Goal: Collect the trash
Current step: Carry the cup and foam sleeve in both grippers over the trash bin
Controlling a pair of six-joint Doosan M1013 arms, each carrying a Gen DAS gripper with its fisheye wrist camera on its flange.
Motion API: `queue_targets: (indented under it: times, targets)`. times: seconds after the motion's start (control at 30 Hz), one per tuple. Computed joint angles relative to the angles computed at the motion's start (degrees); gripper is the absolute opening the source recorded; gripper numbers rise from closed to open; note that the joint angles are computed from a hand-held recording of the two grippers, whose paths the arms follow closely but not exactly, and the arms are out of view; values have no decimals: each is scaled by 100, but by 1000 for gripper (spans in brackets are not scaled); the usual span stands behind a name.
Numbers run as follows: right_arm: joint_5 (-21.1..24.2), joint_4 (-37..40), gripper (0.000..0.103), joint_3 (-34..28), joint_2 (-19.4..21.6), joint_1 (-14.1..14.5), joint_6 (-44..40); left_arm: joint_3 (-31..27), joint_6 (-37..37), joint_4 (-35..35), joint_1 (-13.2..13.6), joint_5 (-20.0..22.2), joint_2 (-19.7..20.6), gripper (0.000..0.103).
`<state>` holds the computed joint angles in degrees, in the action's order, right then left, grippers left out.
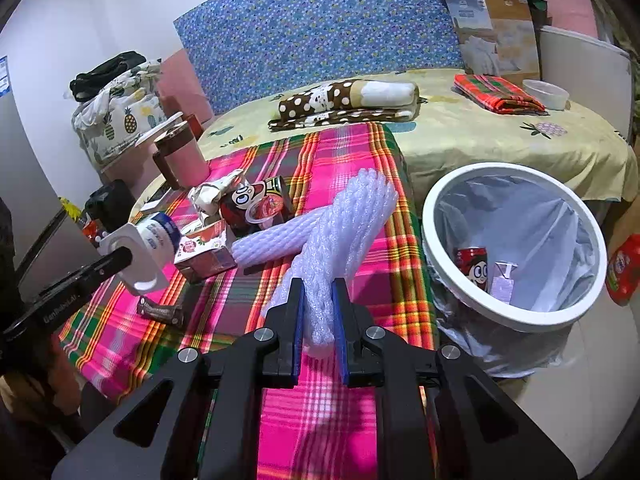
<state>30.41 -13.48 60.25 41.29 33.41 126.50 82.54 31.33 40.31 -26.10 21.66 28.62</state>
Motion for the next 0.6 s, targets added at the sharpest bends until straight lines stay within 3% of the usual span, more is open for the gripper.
queue_targets:
  times: [0.6]
  targets:
    - [-201,-460,16,351,-189,-60,555,-450,1709,-1366,-183,-142,257,8]
